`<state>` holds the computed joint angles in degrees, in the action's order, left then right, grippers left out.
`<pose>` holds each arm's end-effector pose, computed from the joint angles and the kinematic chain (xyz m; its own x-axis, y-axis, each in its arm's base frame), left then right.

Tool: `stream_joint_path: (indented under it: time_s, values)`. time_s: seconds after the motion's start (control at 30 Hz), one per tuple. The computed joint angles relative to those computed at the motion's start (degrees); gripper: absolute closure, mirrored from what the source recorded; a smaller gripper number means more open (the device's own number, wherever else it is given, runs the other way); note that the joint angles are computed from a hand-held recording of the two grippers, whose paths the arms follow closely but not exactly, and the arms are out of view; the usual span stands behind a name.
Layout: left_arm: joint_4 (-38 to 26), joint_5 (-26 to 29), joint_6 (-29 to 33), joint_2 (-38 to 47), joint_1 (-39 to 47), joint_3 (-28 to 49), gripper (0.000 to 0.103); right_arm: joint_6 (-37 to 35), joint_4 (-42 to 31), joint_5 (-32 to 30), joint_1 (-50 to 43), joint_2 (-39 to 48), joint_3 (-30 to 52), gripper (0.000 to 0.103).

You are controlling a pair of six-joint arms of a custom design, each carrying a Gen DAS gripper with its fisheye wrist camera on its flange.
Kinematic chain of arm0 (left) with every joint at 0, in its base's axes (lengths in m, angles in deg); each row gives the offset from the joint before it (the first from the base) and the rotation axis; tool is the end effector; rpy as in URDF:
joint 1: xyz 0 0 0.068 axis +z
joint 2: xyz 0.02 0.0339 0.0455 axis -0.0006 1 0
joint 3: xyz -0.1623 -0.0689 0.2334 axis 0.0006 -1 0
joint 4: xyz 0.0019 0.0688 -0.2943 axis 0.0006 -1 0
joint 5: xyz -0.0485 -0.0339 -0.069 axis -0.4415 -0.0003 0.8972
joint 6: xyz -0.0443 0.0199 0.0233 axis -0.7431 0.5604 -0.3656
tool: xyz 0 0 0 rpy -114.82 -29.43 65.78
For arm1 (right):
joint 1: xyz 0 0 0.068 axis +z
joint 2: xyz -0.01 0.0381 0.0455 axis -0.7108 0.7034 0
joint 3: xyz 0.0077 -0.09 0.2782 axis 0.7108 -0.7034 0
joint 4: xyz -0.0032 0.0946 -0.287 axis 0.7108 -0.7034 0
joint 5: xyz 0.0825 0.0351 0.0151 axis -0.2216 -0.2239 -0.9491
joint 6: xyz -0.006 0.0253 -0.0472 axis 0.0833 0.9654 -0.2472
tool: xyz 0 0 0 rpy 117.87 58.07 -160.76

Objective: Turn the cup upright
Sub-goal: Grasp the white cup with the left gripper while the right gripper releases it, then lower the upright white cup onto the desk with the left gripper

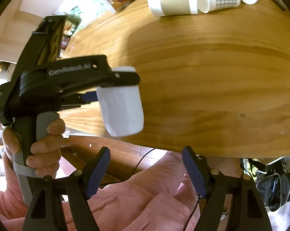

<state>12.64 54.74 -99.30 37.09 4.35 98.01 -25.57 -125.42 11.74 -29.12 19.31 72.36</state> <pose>0.3077 0.0110 0.1505 -0.8800 -0.4751 -0.0021 -0.4375 0.8120 -0.3864 0.3066 0.1055 0.1690 -0.9148 -0.4006 -0.0522 -0.3806 0.8110 0.4443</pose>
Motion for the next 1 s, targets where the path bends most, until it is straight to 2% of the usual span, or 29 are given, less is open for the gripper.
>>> stream_joint_path:
  time_s: [0.2, 0.43, 0.67, 1.0]
  values:
    - [6.9, -6.2, 1.3, -4.8, -1.2, -2.8, 0.031, 0.3, 0.1, 0.4, -1.3, -2.3, -2.0, 0.026]
    - [19.2, -17.8, 2.4, -10.9, -4.5, -9.2, 0.031, 0.5, 0.8, 1.3, -2.3, -4.2, -4.0, 0.026]
    - [28.9, -22.3, 2.2, -13.8, -5.9, -14.8, 0.031, -0.1, 0.7, 1.9, -4.1, -6.0, -5.5, 0.026]
    - [33.0, -27.0, 4.5, -16.9, -10.4, -20.2, 0.031, 0.3, 1.0, 1.9, -5.3, -8.2, -7.2, 0.026]
